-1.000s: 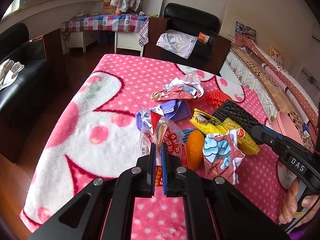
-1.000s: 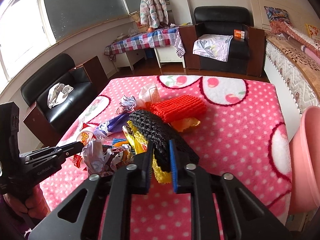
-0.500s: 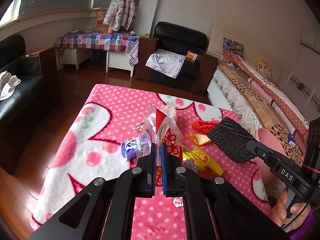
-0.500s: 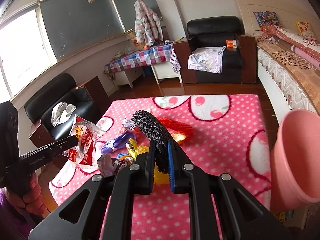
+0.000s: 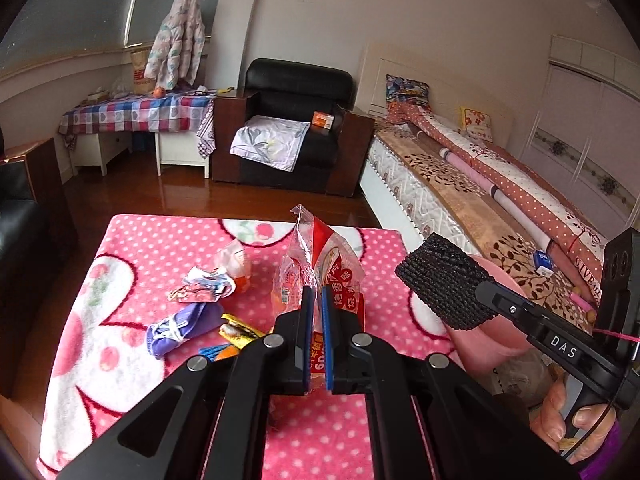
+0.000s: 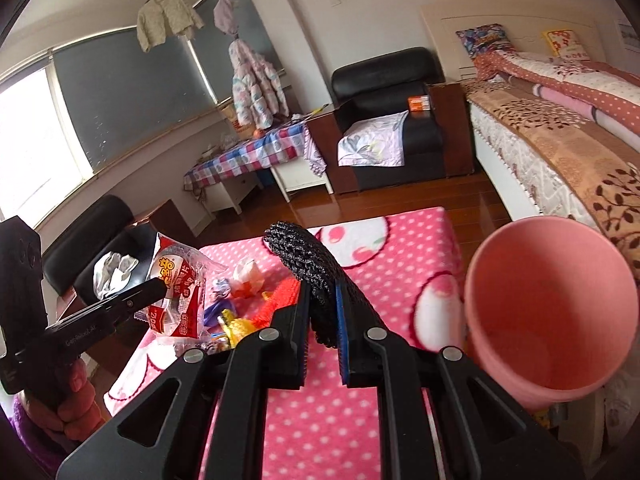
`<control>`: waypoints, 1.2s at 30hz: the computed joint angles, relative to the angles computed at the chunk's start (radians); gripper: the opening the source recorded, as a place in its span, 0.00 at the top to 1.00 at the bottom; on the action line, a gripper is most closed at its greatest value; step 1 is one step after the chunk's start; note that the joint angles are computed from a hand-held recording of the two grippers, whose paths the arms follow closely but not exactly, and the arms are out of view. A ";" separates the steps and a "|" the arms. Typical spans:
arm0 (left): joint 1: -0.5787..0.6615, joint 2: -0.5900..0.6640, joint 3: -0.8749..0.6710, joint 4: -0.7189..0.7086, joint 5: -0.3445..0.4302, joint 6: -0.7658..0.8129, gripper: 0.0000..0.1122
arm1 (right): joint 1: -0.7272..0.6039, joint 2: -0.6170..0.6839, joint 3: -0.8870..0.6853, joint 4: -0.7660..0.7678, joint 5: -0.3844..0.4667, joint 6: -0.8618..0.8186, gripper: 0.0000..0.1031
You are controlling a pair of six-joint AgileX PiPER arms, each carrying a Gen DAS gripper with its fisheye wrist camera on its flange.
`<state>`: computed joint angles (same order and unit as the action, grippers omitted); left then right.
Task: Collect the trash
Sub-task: 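Carry the black sponge and wrapper to the pink bucket and open both grippers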
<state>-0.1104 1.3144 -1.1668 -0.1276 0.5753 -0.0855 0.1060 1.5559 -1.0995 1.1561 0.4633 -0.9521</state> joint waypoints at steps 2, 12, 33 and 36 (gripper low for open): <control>-0.044 0.023 -0.027 0.018 -0.001 -0.024 0.97 | -0.033 -0.015 0.019 0.014 -0.006 -0.020 0.88; -0.263 0.193 -0.195 0.095 -0.018 -0.130 0.97 | -0.175 -0.067 0.091 -0.023 -0.055 0.003 0.88; -0.464 0.621 -0.588 0.132 0.046 -0.175 0.97 | -0.356 0.063 0.068 -0.136 -0.075 0.115 0.88; -0.470 0.664 -0.636 0.129 0.071 -0.172 0.97 | -0.355 0.077 0.061 -0.162 -0.086 0.139 0.88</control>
<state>-0.5799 1.9785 -1.8033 0.0012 0.6463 -0.2577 -0.2493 1.6331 -1.0389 0.9938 0.3770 -0.8127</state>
